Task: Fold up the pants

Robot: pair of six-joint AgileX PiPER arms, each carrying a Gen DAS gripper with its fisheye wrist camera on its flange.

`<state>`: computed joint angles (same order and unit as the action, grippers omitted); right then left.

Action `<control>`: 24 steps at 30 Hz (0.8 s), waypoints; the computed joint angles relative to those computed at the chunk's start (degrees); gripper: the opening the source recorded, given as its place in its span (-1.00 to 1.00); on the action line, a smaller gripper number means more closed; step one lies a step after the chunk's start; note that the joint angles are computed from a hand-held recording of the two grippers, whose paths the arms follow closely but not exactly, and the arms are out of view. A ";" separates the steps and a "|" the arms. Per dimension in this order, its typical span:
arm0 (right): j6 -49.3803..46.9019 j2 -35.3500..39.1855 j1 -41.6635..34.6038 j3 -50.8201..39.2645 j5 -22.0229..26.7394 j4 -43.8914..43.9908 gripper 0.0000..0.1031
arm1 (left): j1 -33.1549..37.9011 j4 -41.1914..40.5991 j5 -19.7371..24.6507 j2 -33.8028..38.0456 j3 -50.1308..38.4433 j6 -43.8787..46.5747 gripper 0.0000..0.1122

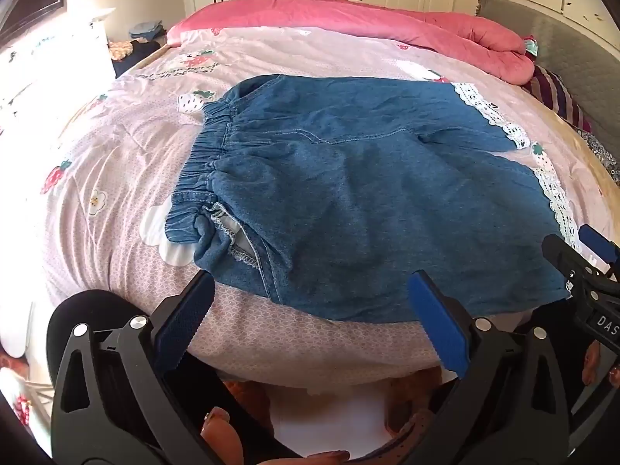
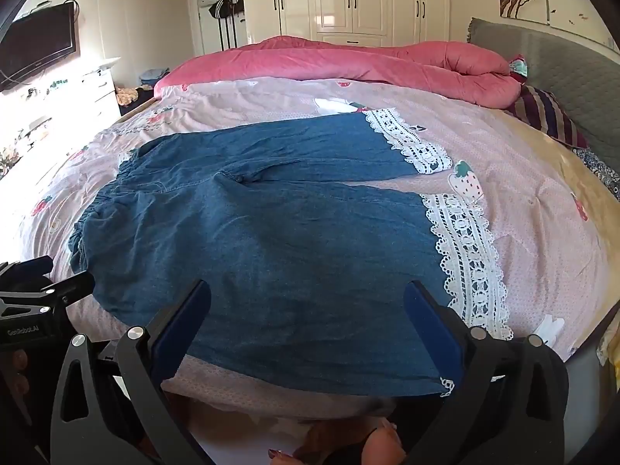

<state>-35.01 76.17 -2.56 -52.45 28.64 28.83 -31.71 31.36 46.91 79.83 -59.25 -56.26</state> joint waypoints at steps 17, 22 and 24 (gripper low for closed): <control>1.84 -0.84 1.77 0.69 -2.10 -3.00 0.92 | -1.31 0.44 0.72 0.62 -1.03 0.19 0.67; 1.03 -1.00 1.32 0.47 -1.63 -2.36 0.92 | -0.94 0.28 0.23 0.46 -0.86 0.56 0.67; 1.53 -0.87 1.50 0.19 -1.38 -2.79 0.92 | -0.96 0.48 0.09 0.41 -0.71 0.41 0.67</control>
<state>-33.48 75.31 -1.06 -52.26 27.27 26.04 -32.68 31.84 47.01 80.24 -59.96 -55.85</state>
